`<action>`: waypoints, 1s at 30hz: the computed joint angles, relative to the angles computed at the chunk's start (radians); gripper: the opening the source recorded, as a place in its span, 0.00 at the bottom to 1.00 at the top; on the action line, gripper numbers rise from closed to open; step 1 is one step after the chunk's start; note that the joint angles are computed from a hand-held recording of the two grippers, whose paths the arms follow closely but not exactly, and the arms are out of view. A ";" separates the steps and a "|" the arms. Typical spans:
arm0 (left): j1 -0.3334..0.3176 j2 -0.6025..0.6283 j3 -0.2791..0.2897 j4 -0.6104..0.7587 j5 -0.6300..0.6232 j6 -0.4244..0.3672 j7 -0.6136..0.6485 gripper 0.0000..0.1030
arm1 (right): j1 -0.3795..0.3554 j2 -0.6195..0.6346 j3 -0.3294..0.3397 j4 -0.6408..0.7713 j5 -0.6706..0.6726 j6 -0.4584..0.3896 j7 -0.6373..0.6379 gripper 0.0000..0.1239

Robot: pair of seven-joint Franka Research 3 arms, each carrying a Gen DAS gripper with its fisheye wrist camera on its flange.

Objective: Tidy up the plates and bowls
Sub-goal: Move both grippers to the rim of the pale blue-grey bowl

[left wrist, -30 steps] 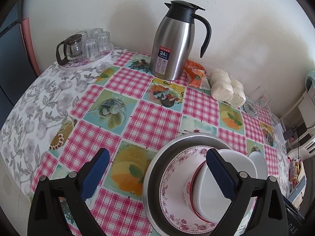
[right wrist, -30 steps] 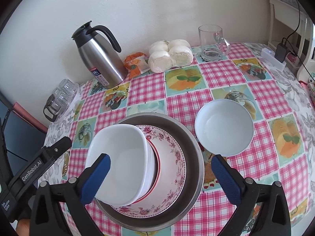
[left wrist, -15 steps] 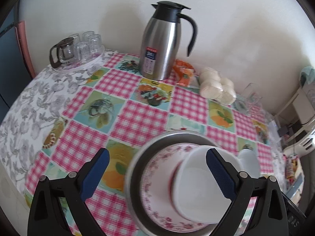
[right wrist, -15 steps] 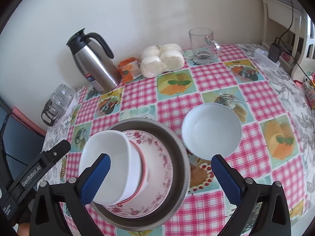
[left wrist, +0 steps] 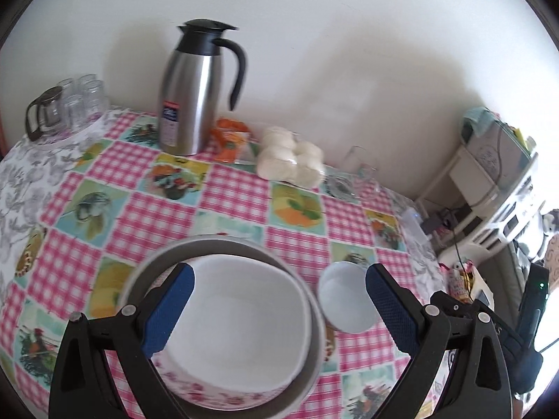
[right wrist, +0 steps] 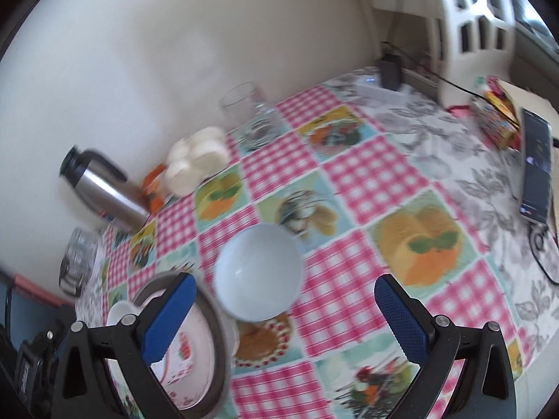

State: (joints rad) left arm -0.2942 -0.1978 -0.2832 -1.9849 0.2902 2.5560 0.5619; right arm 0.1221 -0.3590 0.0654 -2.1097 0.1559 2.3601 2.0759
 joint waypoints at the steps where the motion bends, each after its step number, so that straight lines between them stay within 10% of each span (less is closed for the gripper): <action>1: -0.002 0.007 -0.005 0.007 0.007 0.004 -0.002 0.96 | -0.007 -0.007 -0.005 -0.009 -0.003 0.002 0.003 0.83; 10: -0.056 0.130 -0.033 0.123 0.029 0.039 0.048 0.96 | -0.059 -0.056 -0.031 -0.072 -0.016 0.001 -0.002 0.83; 30: -0.158 0.417 -0.006 0.447 0.012 -0.218 0.203 0.96 | -0.072 0.012 -0.037 -0.052 -0.016 -0.045 -0.029 0.83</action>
State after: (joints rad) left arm -0.4520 0.2197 -0.2890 -1.5375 0.3022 2.3382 0.7649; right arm 0.0503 -0.3470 0.0283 -2.1620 0.1402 2.3147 2.0465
